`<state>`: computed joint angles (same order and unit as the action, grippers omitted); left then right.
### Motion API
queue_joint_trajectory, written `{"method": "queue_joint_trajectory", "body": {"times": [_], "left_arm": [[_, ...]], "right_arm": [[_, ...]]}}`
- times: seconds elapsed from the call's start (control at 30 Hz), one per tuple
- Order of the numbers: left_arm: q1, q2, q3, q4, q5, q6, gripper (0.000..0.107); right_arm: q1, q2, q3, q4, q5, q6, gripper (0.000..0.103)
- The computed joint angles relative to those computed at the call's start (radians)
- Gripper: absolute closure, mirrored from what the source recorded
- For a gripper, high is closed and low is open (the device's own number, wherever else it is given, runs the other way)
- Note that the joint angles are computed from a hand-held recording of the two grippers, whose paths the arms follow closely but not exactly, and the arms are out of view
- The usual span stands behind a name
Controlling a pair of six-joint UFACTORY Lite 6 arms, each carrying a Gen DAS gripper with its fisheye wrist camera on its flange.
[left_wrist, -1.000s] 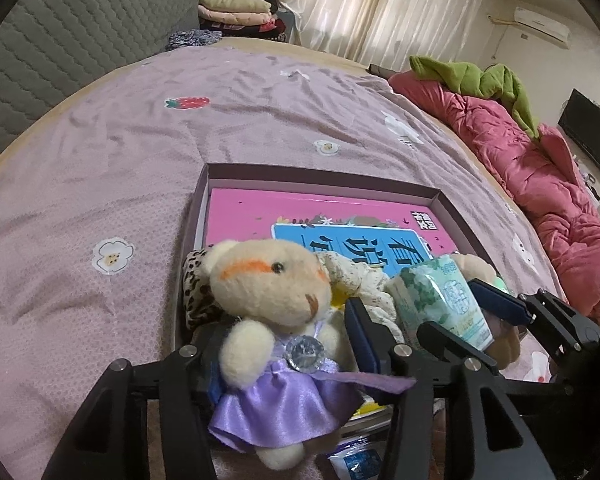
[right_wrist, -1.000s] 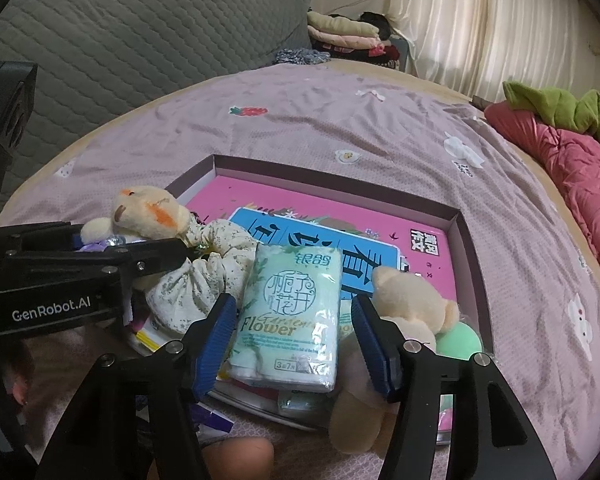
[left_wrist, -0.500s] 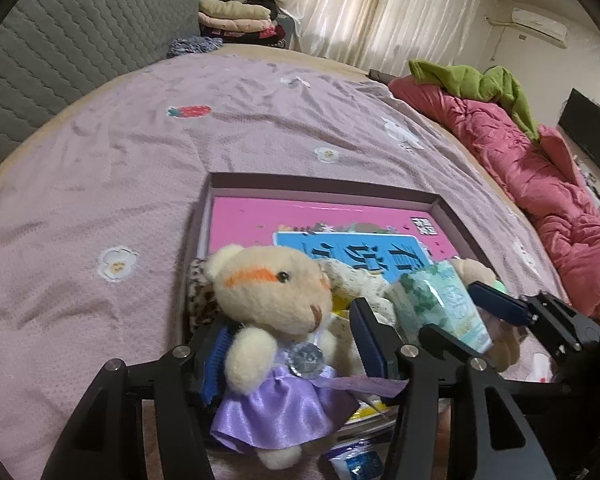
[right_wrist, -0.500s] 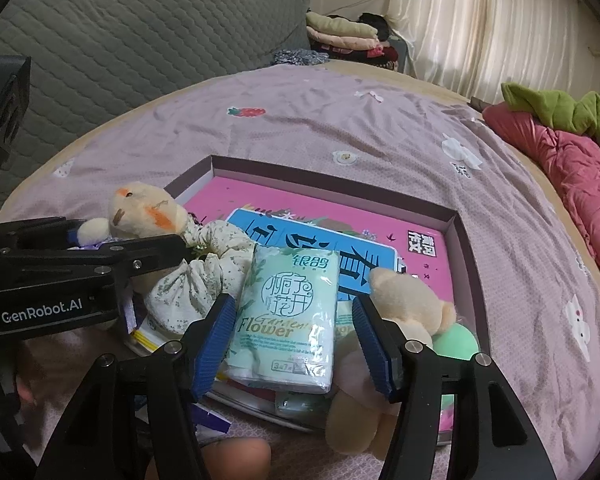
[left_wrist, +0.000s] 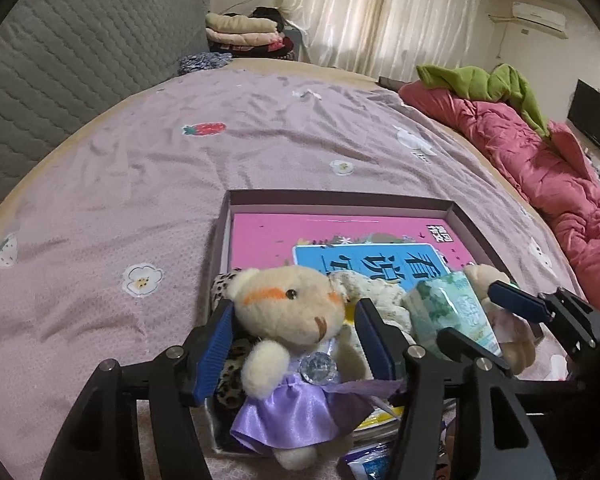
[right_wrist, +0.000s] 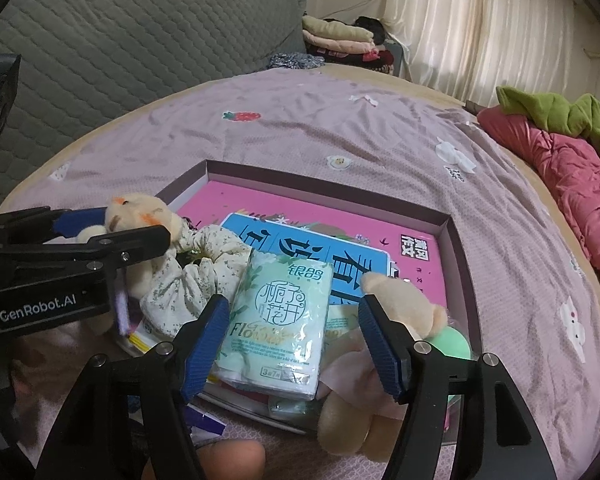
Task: Organize soft objects
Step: 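Lower the bear into the box with the left tool while the right lowers the tissue pack, then withdraw both tools toward the purple cartoon pack and peach sponge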
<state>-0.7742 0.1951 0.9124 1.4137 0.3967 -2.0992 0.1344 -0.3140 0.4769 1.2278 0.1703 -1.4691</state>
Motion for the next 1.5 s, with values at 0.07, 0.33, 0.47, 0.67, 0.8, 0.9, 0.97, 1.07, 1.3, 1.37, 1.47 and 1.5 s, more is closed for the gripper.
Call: {"method": "queue_joint_trajectory", "body": {"times": [0.07, 0.33, 0.47, 0.67, 0.8, 0.9, 0.97, 1.07, 1.3, 1.37, 1.47, 1.5], "left_arm": [[0.005, -0.004, -0.005, 0.003, 0.001, -0.008, 0.046], [-0.002, -0.038, -0.034, 0.053, 0.026, -0.062, 0.046], [-0.002, -0.040, -0.035, 0.054, 0.028, -0.061, 0.046], [-0.028, -0.034, -0.020, 0.008, 0.099, -0.010, 0.046], [-0.027, -0.058, -0.035, 0.021, 0.079, -0.024, 0.046], [-0.030, -0.072, -0.037, 0.003, 0.069, -0.001, 0.046], [-0.034, -0.080, -0.039, 0.000, 0.066, 0.003, 0.046], [-0.054, -0.105, -0.051, 0.003, 0.100, -0.003, 0.046], [-0.088, -0.230, -0.134, 0.029, 0.182, -0.076, 0.045], [-0.104, -0.264, -0.156, 0.020, 0.199, -0.077, 0.045], [-0.134, -0.291, -0.173, 0.000, 0.216, -0.070, 0.045], [-0.147, -0.296, -0.176, -0.011, 0.216, -0.066, 0.045]], "right_arm": [[0.001, 0.001, 0.000, 0.004, -0.002, -0.004, 0.034], [0.006, -0.021, -0.011, 0.040, -0.018, -0.039, 0.033], [-0.003, -0.019, -0.008, 0.060, -0.013, -0.060, 0.033], [-0.003, -0.028, -0.009, 0.077, -0.017, -0.078, 0.032], [-0.009, -0.041, -0.015, 0.111, -0.008, -0.115, 0.031], [-0.007, -0.049, -0.018, 0.129, -0.012, -0.129, 0.030], [-0.012, -0.058, -0.022, 0.146, -0.009, -0.143, 0.030], [-0.015, -0.080, -0.030, 0.164, -0.007, -0.158, 0.030], [-0.071, -0.164, -0.046, 0.025, 0.040, -0.024, 0.029], [-0.104, -0.200, -0.056, -0.018, 0.068, 0.010, 0.029], [-0.160, -0.261, -0.072, -0.108, 0.125, 0.097, 0.029], [-0.168, -0.276, -0.075, -0.133, 0.137, 0.122, 0.029]]}}
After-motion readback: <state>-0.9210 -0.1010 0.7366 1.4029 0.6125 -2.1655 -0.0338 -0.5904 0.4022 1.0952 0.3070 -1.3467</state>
